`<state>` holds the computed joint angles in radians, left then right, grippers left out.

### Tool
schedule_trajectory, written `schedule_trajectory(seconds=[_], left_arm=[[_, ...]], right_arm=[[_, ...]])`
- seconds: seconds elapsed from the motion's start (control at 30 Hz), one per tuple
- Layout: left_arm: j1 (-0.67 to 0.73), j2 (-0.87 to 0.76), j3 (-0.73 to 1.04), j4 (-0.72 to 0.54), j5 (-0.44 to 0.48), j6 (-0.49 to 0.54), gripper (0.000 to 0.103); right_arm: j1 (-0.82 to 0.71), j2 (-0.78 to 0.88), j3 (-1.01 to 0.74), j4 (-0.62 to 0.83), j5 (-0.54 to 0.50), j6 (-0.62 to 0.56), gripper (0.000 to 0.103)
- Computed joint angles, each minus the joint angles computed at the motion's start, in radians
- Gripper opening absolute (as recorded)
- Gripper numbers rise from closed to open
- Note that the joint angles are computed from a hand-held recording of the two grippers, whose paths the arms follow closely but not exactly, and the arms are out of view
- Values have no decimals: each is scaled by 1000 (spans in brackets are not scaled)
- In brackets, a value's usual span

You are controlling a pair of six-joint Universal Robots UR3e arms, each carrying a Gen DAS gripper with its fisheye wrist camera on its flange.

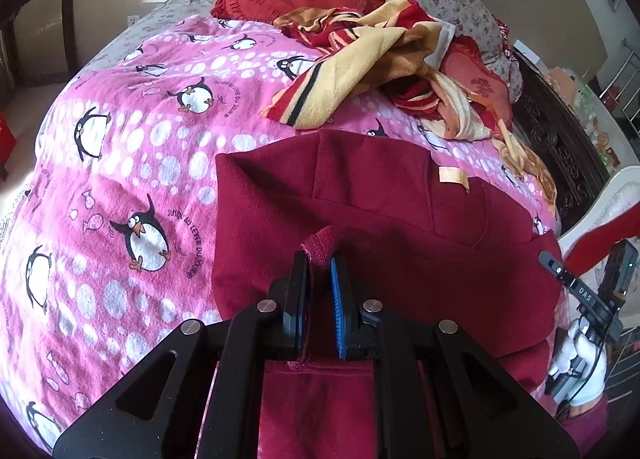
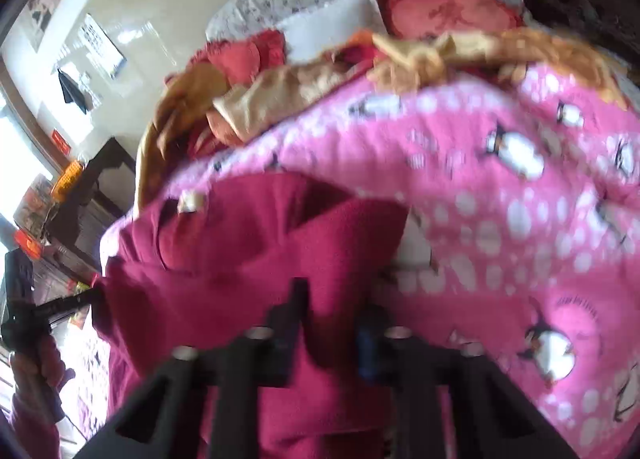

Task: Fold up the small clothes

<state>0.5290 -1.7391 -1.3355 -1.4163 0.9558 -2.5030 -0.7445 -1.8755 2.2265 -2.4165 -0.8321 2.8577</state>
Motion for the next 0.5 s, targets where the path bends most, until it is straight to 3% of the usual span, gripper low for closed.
schedule_trajectory(seconds=[0.13,0.2,0.27,0.3,0.33,0.4,0.43,0.5], left_arm=[[-28,-7,-87,123,61,-29,12],[-49,-16,-139,211,91,-67,12],[-52,-22,-146,221,98,-86,12],[-45,-18,-140,204,88,-84,15],[-36,-11,-133,184,77,-73,20],[-25,8,-126,160,77,-54,31],[-17,24,-131,155,72,-41,33],[3,61,-152,139,59,-5,33]], right_arm=[[-8,-95,42,-142,-42,7,9],[15,-23,40,-209,-88,25,9],[37,77,39,-253,-132,24,12],[17,74,41,-224,-115,3,16],[-2,55,44,-201,-104,0,28],[-73,-66,57,-72,-71,-13,31],[-124,-145,61,35,-30,-51,32],[-233,-328,40,384,63,-224,32]])
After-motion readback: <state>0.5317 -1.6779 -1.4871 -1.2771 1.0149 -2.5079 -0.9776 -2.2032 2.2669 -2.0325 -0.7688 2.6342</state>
